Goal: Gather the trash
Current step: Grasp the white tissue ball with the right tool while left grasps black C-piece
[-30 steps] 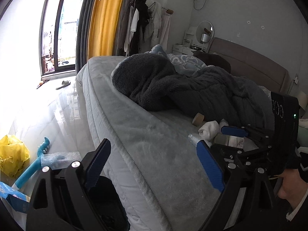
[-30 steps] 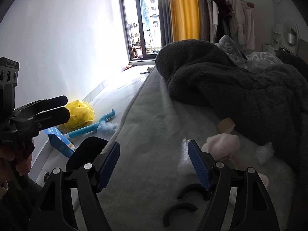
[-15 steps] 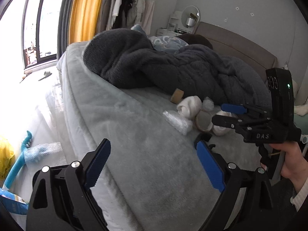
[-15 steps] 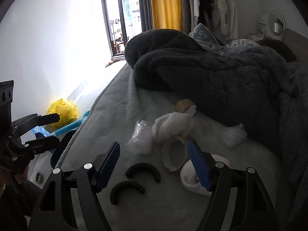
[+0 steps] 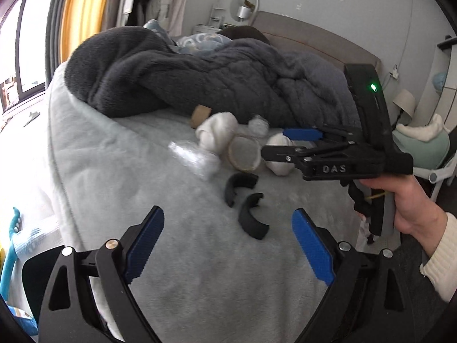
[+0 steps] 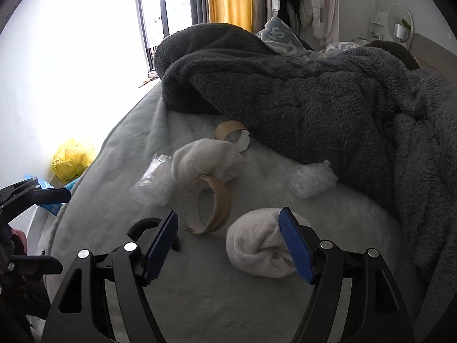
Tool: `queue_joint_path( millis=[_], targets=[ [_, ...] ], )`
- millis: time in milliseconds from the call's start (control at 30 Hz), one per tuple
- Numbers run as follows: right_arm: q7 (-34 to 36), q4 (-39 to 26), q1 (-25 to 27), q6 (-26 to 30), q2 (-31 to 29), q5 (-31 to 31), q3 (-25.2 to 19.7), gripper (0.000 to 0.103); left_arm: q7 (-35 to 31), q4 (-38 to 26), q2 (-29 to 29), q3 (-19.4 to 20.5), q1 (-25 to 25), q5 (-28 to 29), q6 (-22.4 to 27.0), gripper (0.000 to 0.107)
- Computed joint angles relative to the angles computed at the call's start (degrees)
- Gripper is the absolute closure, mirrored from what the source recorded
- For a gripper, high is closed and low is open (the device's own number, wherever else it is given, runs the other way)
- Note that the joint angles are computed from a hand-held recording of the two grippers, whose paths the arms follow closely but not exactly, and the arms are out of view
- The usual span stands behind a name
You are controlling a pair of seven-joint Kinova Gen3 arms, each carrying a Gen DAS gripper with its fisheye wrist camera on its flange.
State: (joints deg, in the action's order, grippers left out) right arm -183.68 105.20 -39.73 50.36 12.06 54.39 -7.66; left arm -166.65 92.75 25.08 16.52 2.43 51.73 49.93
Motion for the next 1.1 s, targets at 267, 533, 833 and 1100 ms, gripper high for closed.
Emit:
queue_joint_path(
  millis=[267,533,833,1100],
  targets=[
    [-0.8,2.5,1.2,-0.4,-1.2,-0.6,-0.2,0.029,1.1,0.5,0.3,0.3,2.5,-2.7,-1.6,0.016],
    [-0.4,3.9,2.6,-0.1,-1.3,-1.7,-0.3,0.029,1.8,1.7,0.3,1.2,3.9,-3.4,-3.7,0.027],
    [0.5,5.1,3.5,-0.1,-1.0,-2.1,0.3,0.042,4.8,1.6,1.1,1.8,5.5,-5.5,-6.3,0.038],
    [-2.5,6.8,3.9,-0.1,-2.5,-0.7,0.1,0.061,8.1,1.4,1.5,2.3,6.9,-7.8,-9.6,0.049]
  ],
)
